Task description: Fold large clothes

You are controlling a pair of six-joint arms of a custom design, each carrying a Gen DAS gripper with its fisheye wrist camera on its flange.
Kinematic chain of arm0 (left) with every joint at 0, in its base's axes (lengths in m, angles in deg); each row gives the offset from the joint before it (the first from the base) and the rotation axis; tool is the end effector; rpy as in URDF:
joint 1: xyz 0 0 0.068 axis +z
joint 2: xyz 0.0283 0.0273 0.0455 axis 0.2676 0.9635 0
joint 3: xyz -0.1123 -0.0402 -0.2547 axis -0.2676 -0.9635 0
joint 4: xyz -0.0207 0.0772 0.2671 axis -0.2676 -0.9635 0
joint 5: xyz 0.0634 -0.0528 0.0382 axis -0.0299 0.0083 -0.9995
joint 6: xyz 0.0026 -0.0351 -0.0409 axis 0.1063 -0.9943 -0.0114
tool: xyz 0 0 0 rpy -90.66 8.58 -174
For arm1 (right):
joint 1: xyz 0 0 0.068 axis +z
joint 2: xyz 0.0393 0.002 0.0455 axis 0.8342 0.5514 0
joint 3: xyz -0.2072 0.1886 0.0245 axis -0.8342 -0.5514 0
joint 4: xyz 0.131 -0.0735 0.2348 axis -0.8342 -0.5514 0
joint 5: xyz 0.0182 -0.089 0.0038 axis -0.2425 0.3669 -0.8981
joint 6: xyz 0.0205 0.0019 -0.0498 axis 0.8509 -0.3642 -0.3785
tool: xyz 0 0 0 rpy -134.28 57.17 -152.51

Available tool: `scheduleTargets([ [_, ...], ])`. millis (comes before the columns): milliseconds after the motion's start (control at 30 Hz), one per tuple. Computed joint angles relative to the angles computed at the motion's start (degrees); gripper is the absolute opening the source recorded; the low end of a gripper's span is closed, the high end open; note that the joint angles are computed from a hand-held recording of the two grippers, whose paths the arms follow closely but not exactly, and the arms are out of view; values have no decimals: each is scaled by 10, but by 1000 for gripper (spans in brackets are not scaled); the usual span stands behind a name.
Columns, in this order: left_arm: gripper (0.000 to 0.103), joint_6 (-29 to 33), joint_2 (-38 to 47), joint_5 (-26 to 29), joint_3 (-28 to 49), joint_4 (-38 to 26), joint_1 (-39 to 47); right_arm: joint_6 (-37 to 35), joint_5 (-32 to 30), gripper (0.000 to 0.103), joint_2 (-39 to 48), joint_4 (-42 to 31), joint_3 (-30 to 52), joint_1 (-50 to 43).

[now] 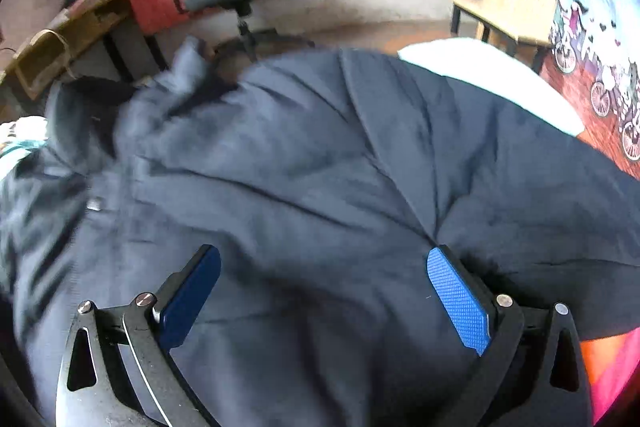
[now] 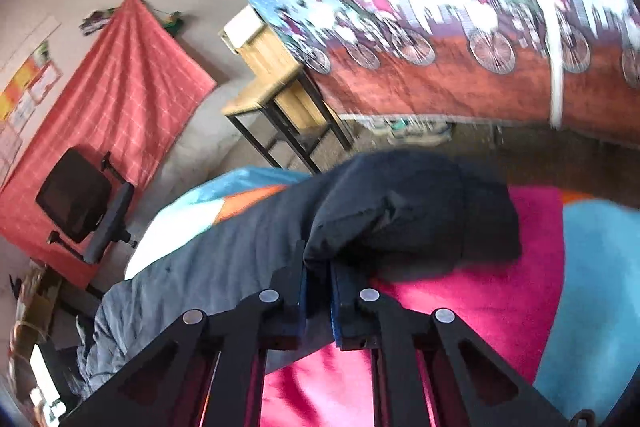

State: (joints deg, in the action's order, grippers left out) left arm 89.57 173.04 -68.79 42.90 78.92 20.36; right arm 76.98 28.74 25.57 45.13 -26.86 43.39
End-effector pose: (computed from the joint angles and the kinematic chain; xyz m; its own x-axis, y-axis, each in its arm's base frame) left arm 0.3808 0.0325 0.1494 -0.7993 0.1032 -0.5920 0.0480 0.9930 0.1083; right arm 0.1411 -0.0318 0.2298 -0.2970 0.7040 -0.6452 0.4893 0.6924 0.5302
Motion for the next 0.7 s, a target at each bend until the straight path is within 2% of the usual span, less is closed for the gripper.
scheduleTargets([
  [67, 102, 0, -22, 21, 3, -24, 21, -17, 39, 9, -14, -18, 24, 36],
  [167, 102, 1, -62, 59, -2, -67, 56, -23, 132, 9, -16, -44, 70, 135],
  [233, 102, 13, -104, 97, -15, -96, 94, -26, 217, 9, -1, -59, 111, 232],
  [367, 102, 40, -161, 138, -21, -139, 155, -32, 378, 9, 53, -66, 186, 423],
  [433, 102, 53, -237, 165, -67, -170, 194, -41, 433, 9, 89, -53, 217, 500],
  [533, 102, 87, -286, 211, -85, -209, 275, -71, 500, 9, 156, -21, 262, 604],
  [700, 102, 156, -282, 276, -70, -250, 424, -169, 536, 9, 299, 73, 338, 729],
])
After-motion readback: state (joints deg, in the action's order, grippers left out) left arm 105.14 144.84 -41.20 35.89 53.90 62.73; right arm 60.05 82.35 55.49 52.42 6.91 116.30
